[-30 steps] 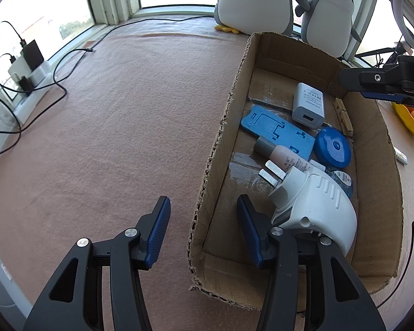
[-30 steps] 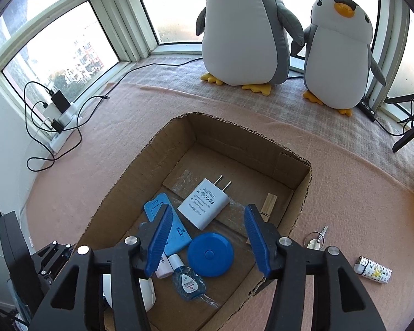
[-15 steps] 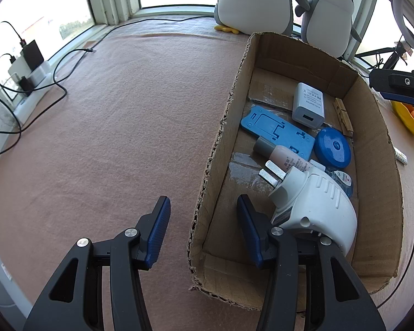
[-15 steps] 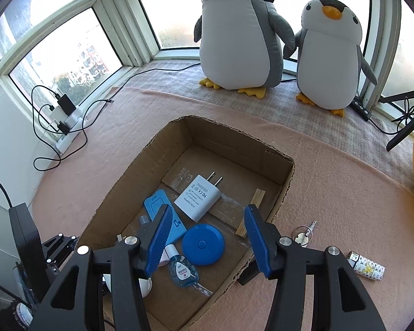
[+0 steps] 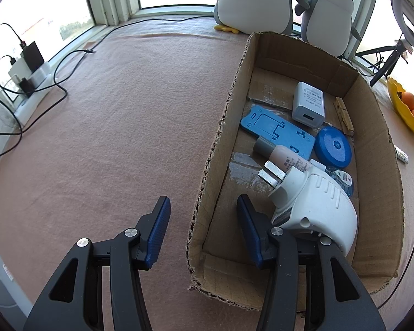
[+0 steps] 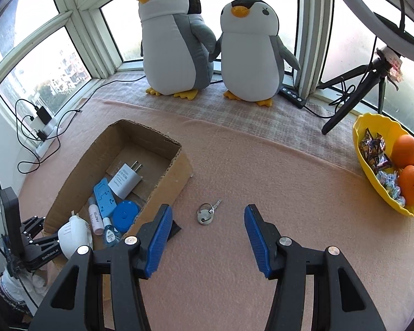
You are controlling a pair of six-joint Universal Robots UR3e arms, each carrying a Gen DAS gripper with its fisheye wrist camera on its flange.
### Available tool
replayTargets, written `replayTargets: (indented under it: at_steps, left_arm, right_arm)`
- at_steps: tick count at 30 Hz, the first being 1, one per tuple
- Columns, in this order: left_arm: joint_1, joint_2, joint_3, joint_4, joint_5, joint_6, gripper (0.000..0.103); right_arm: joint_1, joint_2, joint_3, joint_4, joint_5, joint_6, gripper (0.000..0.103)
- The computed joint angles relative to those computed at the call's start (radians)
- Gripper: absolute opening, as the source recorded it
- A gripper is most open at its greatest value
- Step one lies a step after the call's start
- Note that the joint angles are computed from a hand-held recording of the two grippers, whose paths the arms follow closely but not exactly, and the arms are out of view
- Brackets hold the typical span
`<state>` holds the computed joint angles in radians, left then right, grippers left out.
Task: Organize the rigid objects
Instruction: 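Move the right tool to the patterned lighter and grasp it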
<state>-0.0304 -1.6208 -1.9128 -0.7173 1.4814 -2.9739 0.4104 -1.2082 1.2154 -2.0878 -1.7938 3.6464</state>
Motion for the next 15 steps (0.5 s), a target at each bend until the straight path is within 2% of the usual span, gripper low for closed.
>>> replayTargets:
  at_steps: [9,15]
  left_arm:
    - [-0.010,0.000,0.007,-0.006,0.013,-0.006,0.050]
    - [-0.007,0.000,0.006,-0.007,0.015,-0.007,0.050]
  right_arm:
    - [-0.081,-0.155,0.235,-0.023,0.020,-0.071,0.050]
    - [-0.084,-0.163,0.299,-0.008,-0.002,-0.158,0.050]
